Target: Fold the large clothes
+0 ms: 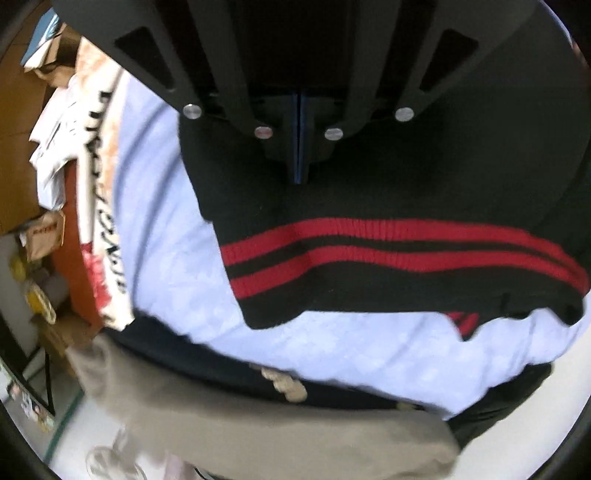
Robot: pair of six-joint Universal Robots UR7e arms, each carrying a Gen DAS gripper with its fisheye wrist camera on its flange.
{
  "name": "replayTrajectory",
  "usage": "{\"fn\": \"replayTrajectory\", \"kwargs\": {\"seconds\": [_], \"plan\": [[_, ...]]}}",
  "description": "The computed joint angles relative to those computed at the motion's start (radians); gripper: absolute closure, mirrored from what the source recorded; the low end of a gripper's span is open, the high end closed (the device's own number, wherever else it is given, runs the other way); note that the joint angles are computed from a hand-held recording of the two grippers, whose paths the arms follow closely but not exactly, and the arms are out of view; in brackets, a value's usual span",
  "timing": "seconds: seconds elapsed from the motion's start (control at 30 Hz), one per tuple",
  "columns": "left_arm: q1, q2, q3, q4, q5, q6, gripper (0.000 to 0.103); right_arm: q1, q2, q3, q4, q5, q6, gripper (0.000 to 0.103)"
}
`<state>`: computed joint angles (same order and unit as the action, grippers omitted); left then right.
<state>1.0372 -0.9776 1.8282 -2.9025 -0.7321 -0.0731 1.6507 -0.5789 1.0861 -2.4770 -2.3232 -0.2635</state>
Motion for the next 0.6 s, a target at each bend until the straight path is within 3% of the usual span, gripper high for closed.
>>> {"fn": "replayTrajectory", "kwargs": {"seconds": [0.07, 0.17, 0.27, 0.37, 0.43, 0.53, 0.6], "plan": [[0.001, 0.001, -0.001, -0.001, -0.001, 0.003, 0.031, -0.001, 0.026, -0.039, 0.038, -0.014, 0.008, 0.103], [0.002, 0.001, -0.001, 0.003, -0.003, -0.001, 0.031, 0.010, -0.007, 0.005, 0.013, -0.009, -0.001, 0.103], [0.002, -0.006, 0.005, 0.005, -0.008, -0.008, 0.031, 0.026, -0.104, 0.137, -0.072, 0.048, -0.018, 0.099], [0.003, -0.010, 0.008, 0.005, -0.016, -0.011, 0.031, 0.053, -0.234, 0.329, -0.177, 0.097, -0.050, 0.085], [0.005, -0.011, 0.006, 0.007, -0.021, -0.012, 0.031, 0.062, -0.307, 0.432, -0.223, 0.126, -0.034, 0.083], [0.006, -0.011, 0.004, 0.010, -0.025, -0.014, 0.031, 0.074, -0.418, 0.609, -0.301, 0.114, 0.004, 0.083], [0.006, -0.011, 0.004, 0.008, -0.024, -0.013, 0.031, 0.073, -0.430, 0.655, -0.299, 0.047, 0.003, 0.083]]}}
